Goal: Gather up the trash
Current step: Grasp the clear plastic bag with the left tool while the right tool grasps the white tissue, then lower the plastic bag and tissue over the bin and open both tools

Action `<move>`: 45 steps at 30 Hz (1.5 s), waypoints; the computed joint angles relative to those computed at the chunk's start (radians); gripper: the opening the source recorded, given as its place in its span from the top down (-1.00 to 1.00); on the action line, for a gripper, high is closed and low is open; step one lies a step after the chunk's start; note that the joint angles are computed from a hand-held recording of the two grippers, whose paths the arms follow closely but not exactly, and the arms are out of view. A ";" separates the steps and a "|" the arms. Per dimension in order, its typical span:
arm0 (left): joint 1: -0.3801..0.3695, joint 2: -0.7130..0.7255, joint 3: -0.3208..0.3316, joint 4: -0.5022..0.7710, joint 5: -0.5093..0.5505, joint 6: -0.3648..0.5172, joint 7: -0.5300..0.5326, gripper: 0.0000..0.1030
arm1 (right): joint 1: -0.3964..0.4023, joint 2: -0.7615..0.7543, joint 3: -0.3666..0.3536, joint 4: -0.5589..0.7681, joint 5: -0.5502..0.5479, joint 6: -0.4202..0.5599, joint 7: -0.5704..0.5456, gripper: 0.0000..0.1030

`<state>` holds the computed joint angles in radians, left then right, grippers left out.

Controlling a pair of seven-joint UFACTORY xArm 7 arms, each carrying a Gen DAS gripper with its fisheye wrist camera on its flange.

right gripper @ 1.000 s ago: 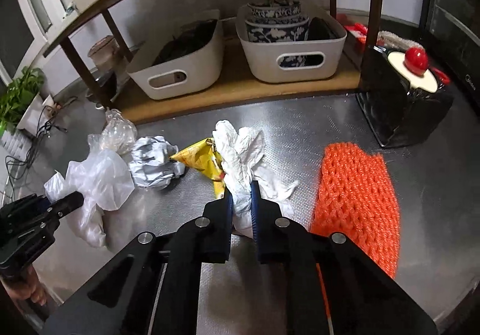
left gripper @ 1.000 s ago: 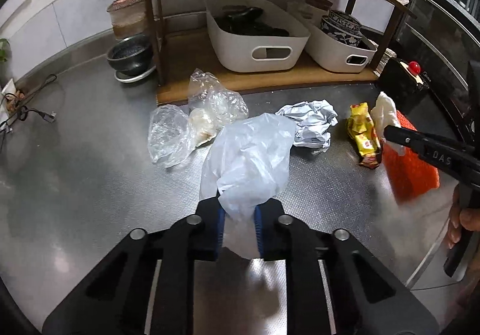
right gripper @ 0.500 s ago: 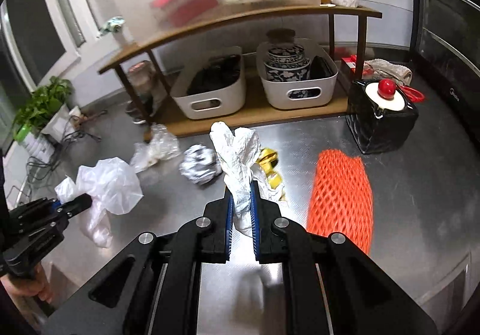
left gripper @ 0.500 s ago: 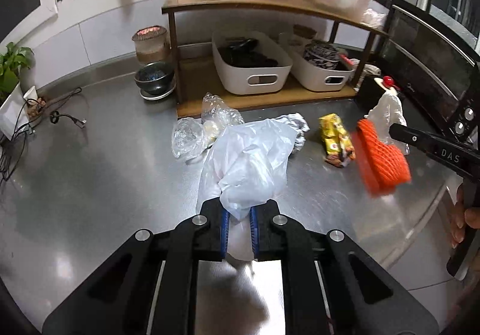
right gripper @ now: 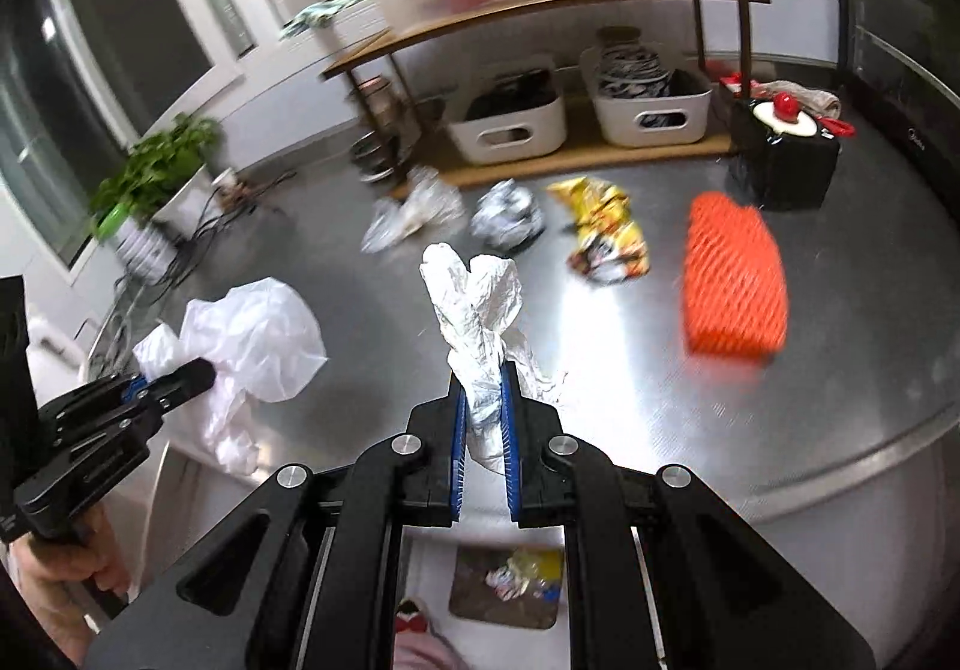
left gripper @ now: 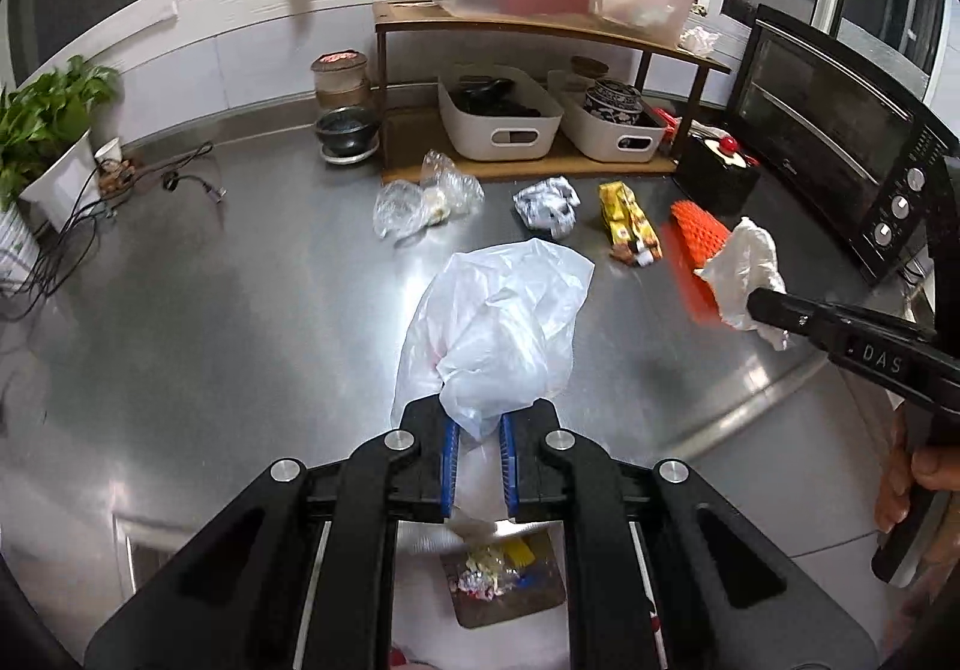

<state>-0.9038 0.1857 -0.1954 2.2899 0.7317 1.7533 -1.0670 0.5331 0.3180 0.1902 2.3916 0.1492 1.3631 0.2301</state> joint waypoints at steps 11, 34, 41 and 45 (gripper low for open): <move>0.021 -0.176 -0.168 -0.278 -0.031 0.000 -0.213 0.79 | -0.030 -0.286 0.045 -0.399 0.113 -0.054 -0.081 0.77; 0.245 -0.421 -0.242 -0.955 -0.517 -0.474 -0.354 0.79 | -0.029 -0.558 0.069 -1.091 0.234 -0.128 -0.002 0.76; 0.279 -0.419 -0.226 -1.117 -0.595 -0.638 -0.362 0.79 | -0.013 -0.487 0.079 -1.133 0.212 -0.173 0.039 0.76; 0.275 -0.389 -0.213 -1.182 -0.646 -0.698 -0.347 0.79 | 0.000 -0.435 0.086 -1.133 0.202 -0.196 0.056 0.76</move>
<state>-0.6292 -0.2038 -0.4086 1.1082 0.0862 1.0548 -1.4145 0.5326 -0.1168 0.2759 1.2585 0.3515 1.1670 0.2859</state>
